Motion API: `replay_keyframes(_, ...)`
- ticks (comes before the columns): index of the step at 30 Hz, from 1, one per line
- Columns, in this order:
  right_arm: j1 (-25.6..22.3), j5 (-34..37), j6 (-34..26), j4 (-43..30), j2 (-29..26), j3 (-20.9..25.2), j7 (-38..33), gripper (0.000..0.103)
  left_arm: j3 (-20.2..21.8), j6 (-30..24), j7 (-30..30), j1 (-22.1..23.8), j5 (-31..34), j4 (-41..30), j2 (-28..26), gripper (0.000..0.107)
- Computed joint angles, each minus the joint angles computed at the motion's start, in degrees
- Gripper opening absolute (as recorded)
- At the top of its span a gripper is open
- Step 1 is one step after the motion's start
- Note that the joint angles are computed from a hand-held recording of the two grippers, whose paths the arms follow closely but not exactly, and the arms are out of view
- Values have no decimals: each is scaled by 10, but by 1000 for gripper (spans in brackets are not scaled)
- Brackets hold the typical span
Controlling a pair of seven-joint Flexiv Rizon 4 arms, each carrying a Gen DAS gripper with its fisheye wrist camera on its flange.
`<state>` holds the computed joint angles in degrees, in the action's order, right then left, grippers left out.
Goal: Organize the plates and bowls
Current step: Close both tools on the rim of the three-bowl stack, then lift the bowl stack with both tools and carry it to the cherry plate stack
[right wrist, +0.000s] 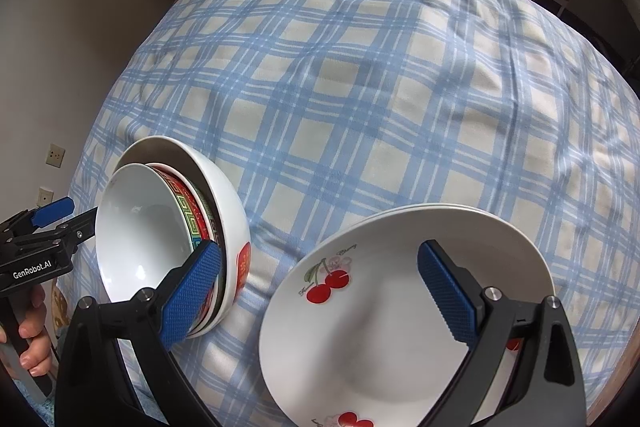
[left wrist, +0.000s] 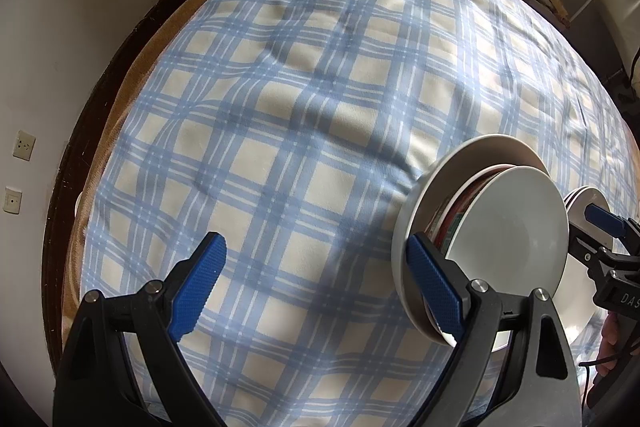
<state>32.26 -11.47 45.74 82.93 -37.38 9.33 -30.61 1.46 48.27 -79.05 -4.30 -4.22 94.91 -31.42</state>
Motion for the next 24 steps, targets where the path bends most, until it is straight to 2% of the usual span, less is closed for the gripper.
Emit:
replay_keyframes(6,8,-17,-19,-6,-2,-8,0,102,-3,-3,2,4,-7,-1,-2,90)
replay_keyframes(10,10,-26,-12,-7,-2,-8,-4,87,-2,12,7,1,-1,3,-1,90)
replay_keyframes(12,15,-34,-11,-9,-2,-11,-5,80,-3,23,13,-1,2,8,1,86)
replay_keyframes(14,15,-36,0,-11,-4,-9,-13,61,-15,23,33,8,-14,14,5,70)
replay_keyframes(15,13,-32,7,-12,-5,-5,-18,55,-21,23,43,12,-24,18,6,65)
replay_keyframes(17,11,-26,17,-15,-7,0,-28,38,-33,21,68,18,-43,24,9,46)
replay_keyframes(18,11,-23,22,-17,-9,2,-33,33,-36,23,77,19,-49,27,10,42)
replay_keyframes(19,11,-20,26,-19,-10,5,-39,23,-37,26,84,18,-54,31,12,36)
replay_keyframes(20,10,-15,28,-22,-12,7,-45,16,-42,27,95,21,-65,35,14,28)
replay_keyframes(22,13,-11,28,-27,-15,7,-49,11,-47,24,107,23,-82,39,14,20)
replay_keyframes(24,16,-8,28,-31,-17,6,-47,6,-44,25,109,19,-87,41,15,19)
